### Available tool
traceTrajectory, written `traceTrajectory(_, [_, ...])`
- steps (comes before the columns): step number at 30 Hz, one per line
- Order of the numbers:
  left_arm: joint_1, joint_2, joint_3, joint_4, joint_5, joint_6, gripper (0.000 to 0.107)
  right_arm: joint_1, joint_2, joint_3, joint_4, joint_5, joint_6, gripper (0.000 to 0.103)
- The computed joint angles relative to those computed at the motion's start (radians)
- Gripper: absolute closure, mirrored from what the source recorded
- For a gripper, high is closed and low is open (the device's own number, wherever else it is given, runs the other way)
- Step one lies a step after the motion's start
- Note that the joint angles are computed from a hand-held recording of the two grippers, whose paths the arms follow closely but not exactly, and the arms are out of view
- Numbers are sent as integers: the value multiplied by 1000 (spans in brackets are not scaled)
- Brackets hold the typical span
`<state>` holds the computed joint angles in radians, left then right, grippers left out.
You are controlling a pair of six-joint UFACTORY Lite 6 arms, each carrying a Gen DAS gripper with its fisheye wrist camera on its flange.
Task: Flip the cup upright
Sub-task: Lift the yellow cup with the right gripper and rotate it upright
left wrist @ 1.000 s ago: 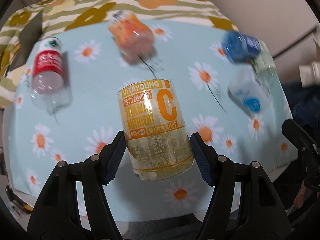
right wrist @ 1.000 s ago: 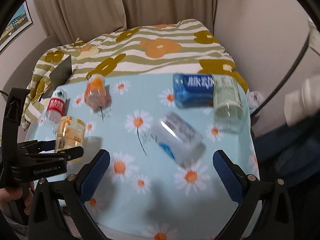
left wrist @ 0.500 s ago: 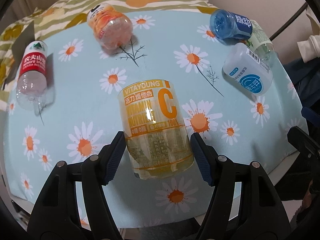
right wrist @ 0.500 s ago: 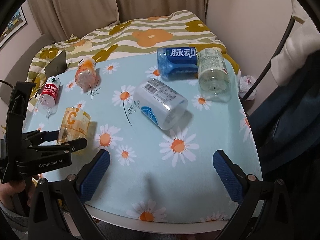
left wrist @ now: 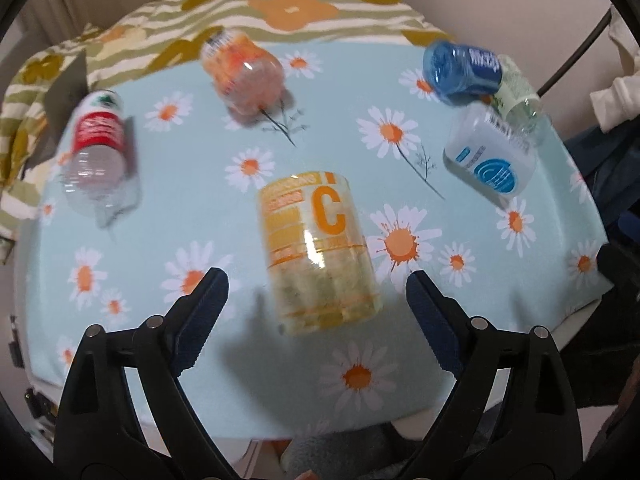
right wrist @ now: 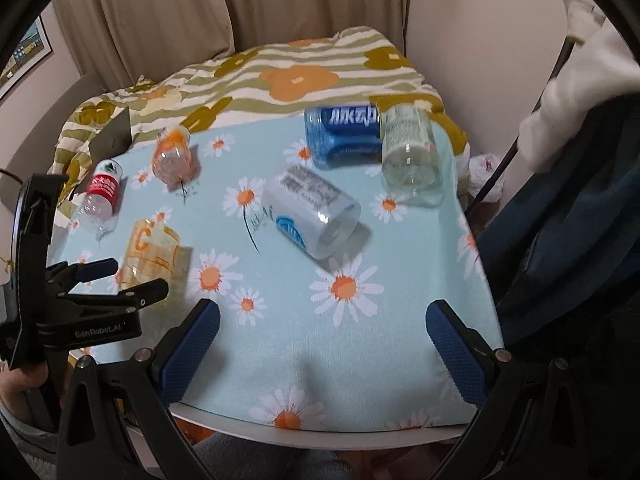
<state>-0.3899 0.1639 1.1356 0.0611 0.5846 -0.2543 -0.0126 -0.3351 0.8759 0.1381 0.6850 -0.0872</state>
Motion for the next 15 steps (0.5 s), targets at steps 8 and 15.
traceTrajectory(8, [33, -243, -53, 111, 147, -100, 4, 55, 155, 310, 58, 147, -130, 0])
traceTrajectory(15, [238, -349, -130, -44, 142, 203, 4, 197, 522, 710, 82, 363, -82, 0])
